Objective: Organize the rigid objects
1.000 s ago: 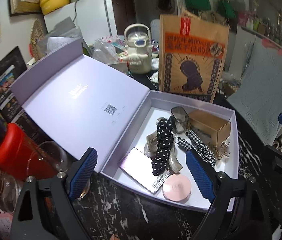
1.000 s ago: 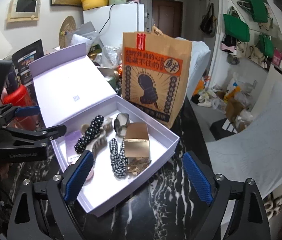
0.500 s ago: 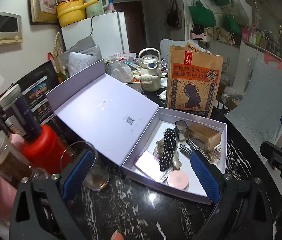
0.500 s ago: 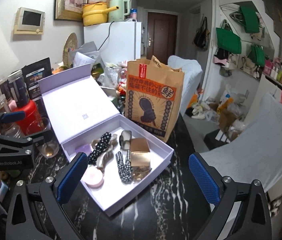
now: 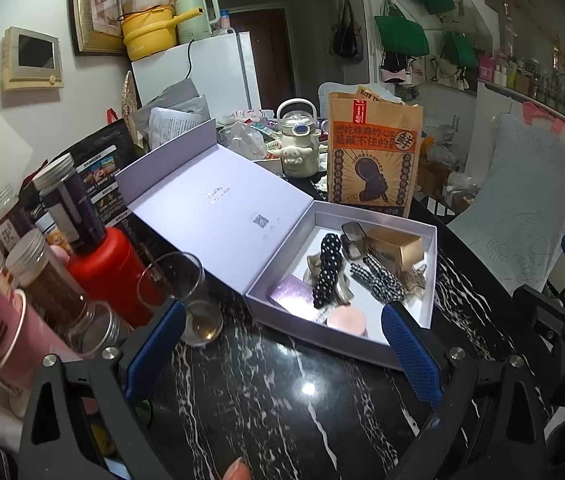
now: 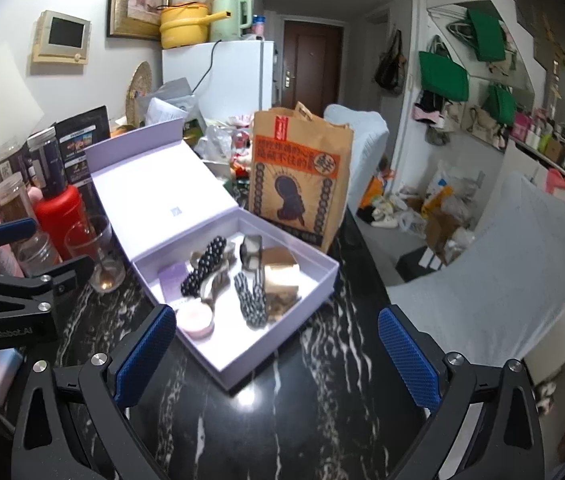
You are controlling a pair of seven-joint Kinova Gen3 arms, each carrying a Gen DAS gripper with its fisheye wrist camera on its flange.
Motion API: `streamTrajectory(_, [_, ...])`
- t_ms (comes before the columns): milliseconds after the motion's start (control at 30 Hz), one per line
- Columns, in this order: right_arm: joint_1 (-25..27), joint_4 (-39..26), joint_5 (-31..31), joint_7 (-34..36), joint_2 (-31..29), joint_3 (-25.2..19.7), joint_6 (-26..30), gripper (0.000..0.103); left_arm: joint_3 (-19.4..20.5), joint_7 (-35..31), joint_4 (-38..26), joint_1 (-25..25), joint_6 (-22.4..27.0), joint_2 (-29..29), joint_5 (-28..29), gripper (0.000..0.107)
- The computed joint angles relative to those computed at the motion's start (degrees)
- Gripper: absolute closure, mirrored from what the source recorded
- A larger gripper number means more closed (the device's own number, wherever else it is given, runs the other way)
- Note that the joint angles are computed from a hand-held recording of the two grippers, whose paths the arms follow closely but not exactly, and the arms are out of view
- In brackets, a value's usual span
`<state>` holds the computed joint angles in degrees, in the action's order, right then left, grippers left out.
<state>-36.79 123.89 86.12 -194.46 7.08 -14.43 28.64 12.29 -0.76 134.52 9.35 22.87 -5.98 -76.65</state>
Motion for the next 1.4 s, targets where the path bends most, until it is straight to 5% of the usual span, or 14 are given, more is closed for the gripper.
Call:
streamTrajectory(567, [-4.3,9.6,3.0,-11.0,-3.9,-4.3,4.8,0.000,6.3,10.3,7.6,4.4,5.6,-4.8,0.4,0.008])
streamTrajectory(1400, [-7.7,14.4,4.4,-17.6,-5.6,-6.5,8.7,0.000,10.1,15.7,10.5,8.8,9.7,-6.5,1.9,0.008])
